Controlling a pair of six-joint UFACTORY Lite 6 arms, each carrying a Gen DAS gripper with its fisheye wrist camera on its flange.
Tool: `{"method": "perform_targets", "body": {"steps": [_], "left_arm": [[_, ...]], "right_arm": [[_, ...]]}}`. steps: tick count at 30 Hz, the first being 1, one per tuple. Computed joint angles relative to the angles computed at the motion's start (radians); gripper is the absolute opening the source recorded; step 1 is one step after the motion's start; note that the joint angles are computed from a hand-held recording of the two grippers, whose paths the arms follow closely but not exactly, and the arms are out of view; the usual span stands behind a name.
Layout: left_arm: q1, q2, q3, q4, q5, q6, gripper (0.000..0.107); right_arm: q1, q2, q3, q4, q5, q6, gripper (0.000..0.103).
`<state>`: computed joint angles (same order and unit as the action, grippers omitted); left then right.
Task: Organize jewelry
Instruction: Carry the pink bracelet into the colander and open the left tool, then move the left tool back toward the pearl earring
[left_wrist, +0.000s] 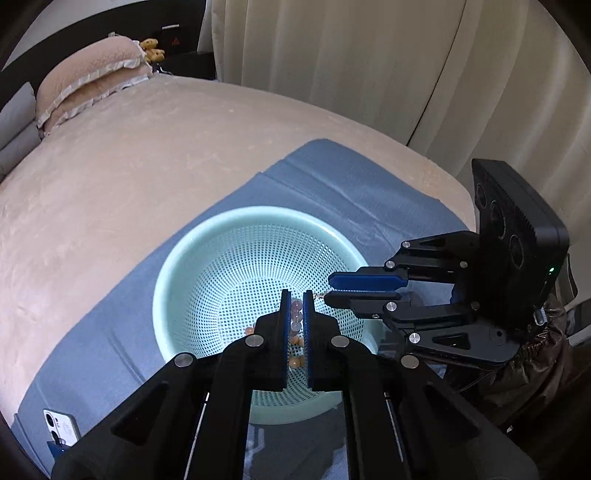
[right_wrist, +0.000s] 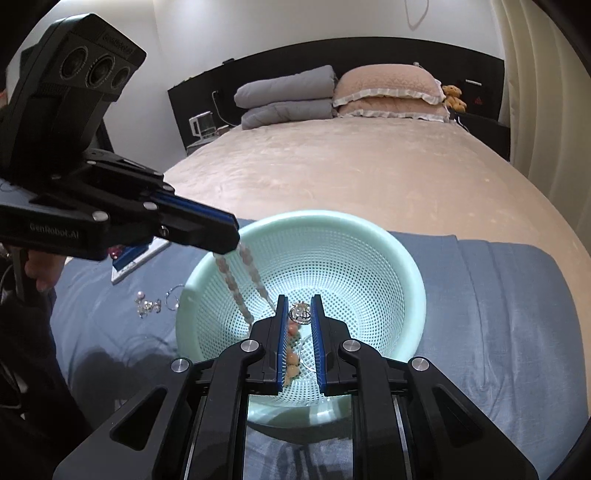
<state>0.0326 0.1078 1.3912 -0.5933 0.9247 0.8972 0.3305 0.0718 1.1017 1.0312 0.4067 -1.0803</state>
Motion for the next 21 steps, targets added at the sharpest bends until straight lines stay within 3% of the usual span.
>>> {"method": "perform_targets", "body": {"steps": [13,16,18,21], "left_arm": [[0.006,0.025,-0.055,0.005,-0.045,0.002,0.008],[0.026,0.007,-0.068,0.006,-0.042,0.010,0.023],[0.032,-0.013,-0.084,0.015,-0.058,0.008,0.048],[0.080,-0.045,-0.102,0.007,-0.048,0.031,0.053]], "right_arm": [[0.005,0.008,-0.017,0.012,-0.008,-0.004,0.014],[0.012,0.010,-0.010,-0.025,-0.012,0.034,0.015],[0.018,0.009,-0.008,-0.048,-0.012,0.057,0.015],[0.035,0.000,-0.006,-0.098,-0.021,0.107,0.015]]}}
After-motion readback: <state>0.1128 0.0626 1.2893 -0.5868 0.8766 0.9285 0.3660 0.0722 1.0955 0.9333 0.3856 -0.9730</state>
